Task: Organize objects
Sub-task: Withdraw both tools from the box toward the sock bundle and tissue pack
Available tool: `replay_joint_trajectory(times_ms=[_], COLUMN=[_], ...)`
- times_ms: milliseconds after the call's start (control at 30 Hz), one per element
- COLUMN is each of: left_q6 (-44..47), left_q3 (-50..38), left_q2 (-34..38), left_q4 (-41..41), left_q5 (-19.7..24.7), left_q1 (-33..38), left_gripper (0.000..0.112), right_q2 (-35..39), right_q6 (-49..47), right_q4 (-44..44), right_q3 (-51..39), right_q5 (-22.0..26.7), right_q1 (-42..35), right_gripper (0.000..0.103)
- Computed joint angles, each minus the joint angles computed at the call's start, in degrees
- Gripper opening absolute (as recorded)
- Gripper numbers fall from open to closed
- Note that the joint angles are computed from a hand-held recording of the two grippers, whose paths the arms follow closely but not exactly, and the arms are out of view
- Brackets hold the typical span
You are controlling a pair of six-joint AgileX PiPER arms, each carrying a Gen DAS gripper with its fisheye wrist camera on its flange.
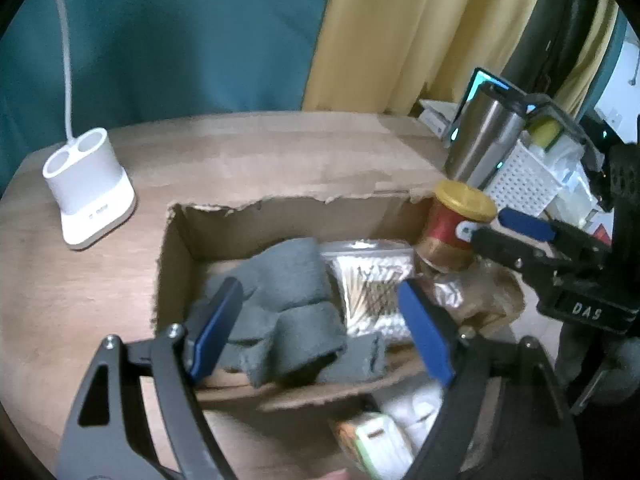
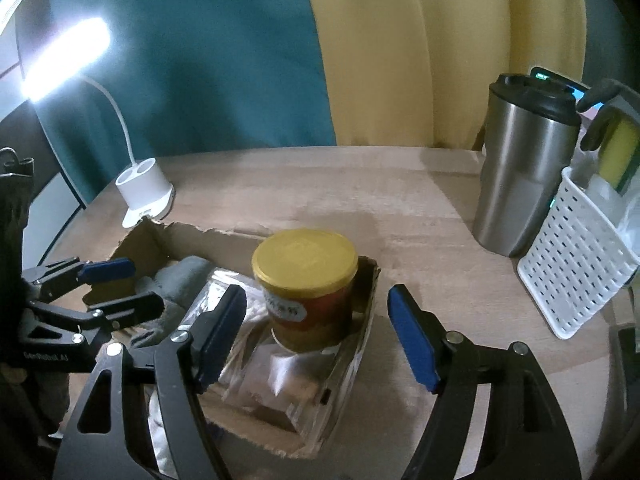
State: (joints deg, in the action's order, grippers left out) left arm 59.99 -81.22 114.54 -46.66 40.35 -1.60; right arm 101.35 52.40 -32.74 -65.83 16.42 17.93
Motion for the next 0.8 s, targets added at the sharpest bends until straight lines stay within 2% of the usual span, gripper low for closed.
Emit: replay_joint_trajectory(times_ms=[467, 800], left_q6=[9.1, 13.5], left_q3=[9.6, 15.1], left_q2=[-8.5, -11.9], left_q4=[-6.9, -8.9], left_q5=[0.2, 0.0], left_q1=[4.4, 6.6], left_gripper=[0.081, 0.081], right_q2=[-6.9, -9.6], right_q6=[15.9, 21.9], right_q4=[-12.9, -16.9], right_q3=[7.0, 9.3], right_q5=[3.1, 5.6], right_q1=[4.9, 8.7], right_gripper=[0.076, 0.076])
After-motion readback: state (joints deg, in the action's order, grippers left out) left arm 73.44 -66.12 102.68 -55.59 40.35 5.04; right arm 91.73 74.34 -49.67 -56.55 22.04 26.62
